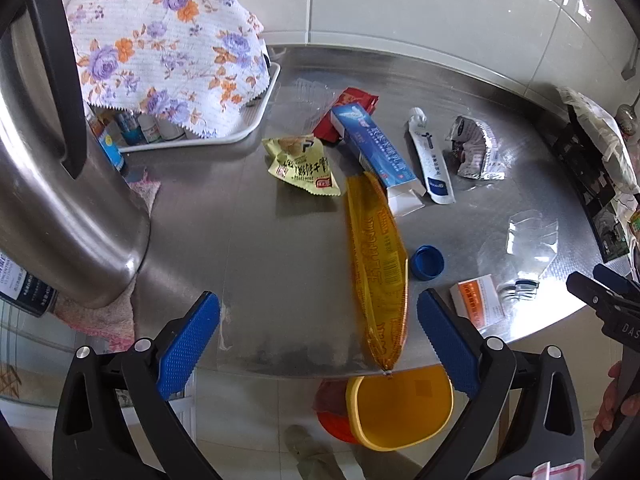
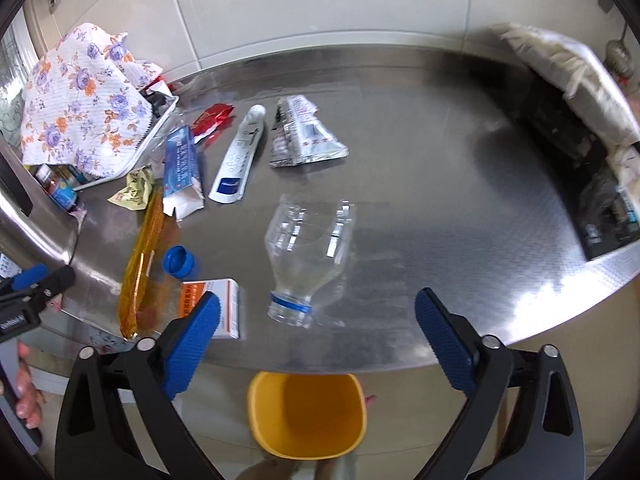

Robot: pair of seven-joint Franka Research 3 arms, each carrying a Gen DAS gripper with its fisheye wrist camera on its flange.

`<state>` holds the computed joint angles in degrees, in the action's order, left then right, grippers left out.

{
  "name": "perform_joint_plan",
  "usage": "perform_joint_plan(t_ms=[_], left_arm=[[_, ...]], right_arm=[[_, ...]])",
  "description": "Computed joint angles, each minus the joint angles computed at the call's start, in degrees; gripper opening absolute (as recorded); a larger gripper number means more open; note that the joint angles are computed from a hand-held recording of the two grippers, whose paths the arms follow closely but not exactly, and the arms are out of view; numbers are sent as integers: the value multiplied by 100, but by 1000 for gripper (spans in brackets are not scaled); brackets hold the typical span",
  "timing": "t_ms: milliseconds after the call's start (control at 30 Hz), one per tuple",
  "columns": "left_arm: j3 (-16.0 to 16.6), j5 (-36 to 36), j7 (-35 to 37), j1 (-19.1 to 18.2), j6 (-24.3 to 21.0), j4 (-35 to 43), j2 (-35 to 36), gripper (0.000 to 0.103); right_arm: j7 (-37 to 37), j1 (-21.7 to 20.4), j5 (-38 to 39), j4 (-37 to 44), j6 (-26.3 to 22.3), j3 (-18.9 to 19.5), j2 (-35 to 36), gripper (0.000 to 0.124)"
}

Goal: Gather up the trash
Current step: 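Grasp the orange plastic strip with the left tool while the right tool grasps the clear cut bottle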

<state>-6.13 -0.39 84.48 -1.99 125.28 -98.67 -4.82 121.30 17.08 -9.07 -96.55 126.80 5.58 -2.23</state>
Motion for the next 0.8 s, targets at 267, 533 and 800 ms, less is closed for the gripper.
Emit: perform_joint_plan(t_ms=[267, 533, 800], left_arm=[[1, -305, 55, 55, 85, 147, 395, 98], [-186, -308, 263, -41, 67, 427, 786, 98], [-290, -87, 345, -198, 80, 208, 802, 78]], right_arm=[[87, 121, -63, 767, -240, -137, 861, 93], [-28, 214, 179, 1312, -480, -334, 1481, 72], [-230, 283, 164, 1470, -433, -416, 1617, 67]])
